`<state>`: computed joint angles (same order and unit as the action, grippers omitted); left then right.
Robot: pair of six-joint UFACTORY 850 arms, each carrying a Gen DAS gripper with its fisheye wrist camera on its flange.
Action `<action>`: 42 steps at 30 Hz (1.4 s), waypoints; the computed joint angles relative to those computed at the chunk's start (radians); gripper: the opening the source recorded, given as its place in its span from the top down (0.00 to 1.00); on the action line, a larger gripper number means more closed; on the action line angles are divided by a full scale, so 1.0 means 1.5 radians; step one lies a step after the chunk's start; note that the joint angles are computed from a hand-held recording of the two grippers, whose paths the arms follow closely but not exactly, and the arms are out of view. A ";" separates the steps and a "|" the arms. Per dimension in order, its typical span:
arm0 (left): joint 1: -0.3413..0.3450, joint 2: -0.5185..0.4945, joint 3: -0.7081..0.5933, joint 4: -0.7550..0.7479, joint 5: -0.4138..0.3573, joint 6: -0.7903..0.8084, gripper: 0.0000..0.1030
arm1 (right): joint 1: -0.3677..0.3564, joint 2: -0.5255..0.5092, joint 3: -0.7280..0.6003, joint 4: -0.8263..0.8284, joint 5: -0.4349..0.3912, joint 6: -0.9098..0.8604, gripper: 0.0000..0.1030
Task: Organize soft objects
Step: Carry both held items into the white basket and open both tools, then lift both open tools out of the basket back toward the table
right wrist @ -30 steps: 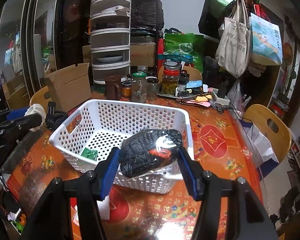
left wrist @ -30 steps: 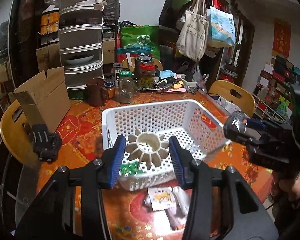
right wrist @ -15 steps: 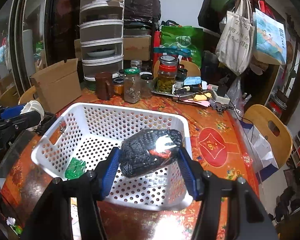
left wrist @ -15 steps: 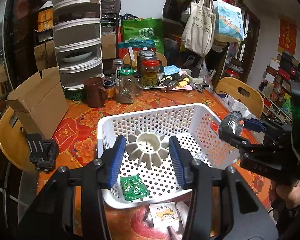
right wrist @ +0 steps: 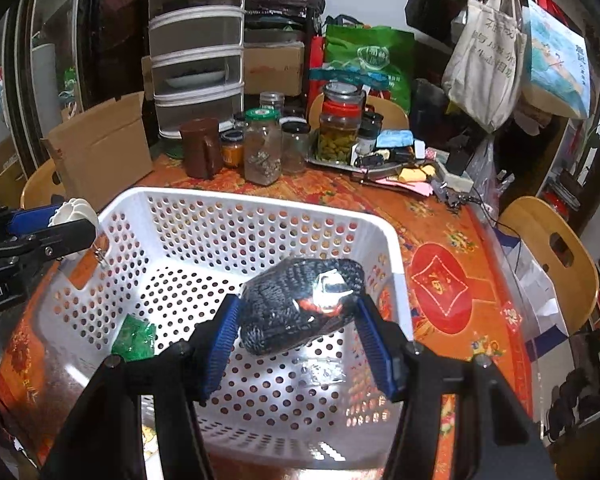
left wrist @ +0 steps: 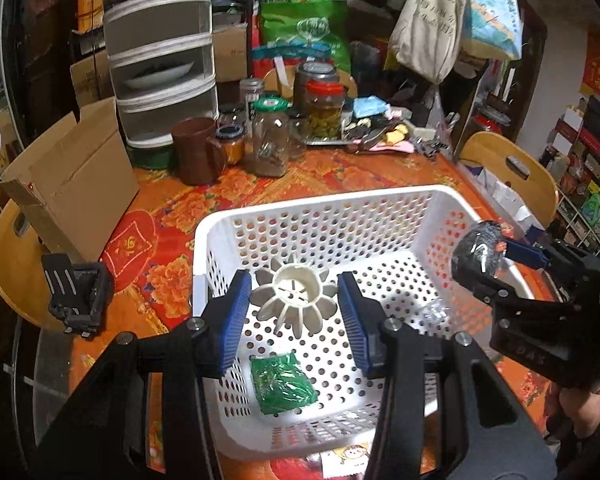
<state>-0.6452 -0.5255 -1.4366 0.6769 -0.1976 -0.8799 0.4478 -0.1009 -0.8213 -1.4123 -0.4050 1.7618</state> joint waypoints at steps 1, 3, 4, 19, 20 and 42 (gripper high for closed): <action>0.002 -0.008 -0.006 -0.015 -0.004 0.015 0.59 | -0.003 -0.006 -0.004 0.004 0.003 -0.003 0.43; 0.005 -0.024 -0.022 -0.048 -0.013 0.047 0.59 | -0.011 -0.020 -0.012 0.015 0.010 -0.014 0.43; 0.006 -0.032 -0.028 -0.060 -0.019 0.058 0.59 | -0.013 -0.024 -0.014 0.020 0.012 -0.019 0.43; 0.005 -0.079 -0.051 -0.125 -0.033 0.126 0.59 | -0.014 -0.065 -0.030 0.035 0.028 -0.060 0.43; 0.005 -0.078 -0.048 -0.117 -0.029 0.118 0.58 | -0.016 -0.064 -0.028 0.030 0.031 -0.054 0.42; -0.014 0.061 0.110 0.480 -0.001 -0.468 0.00 | 0.016 0.057 0.076 -0.153 0.011 0.166 0.00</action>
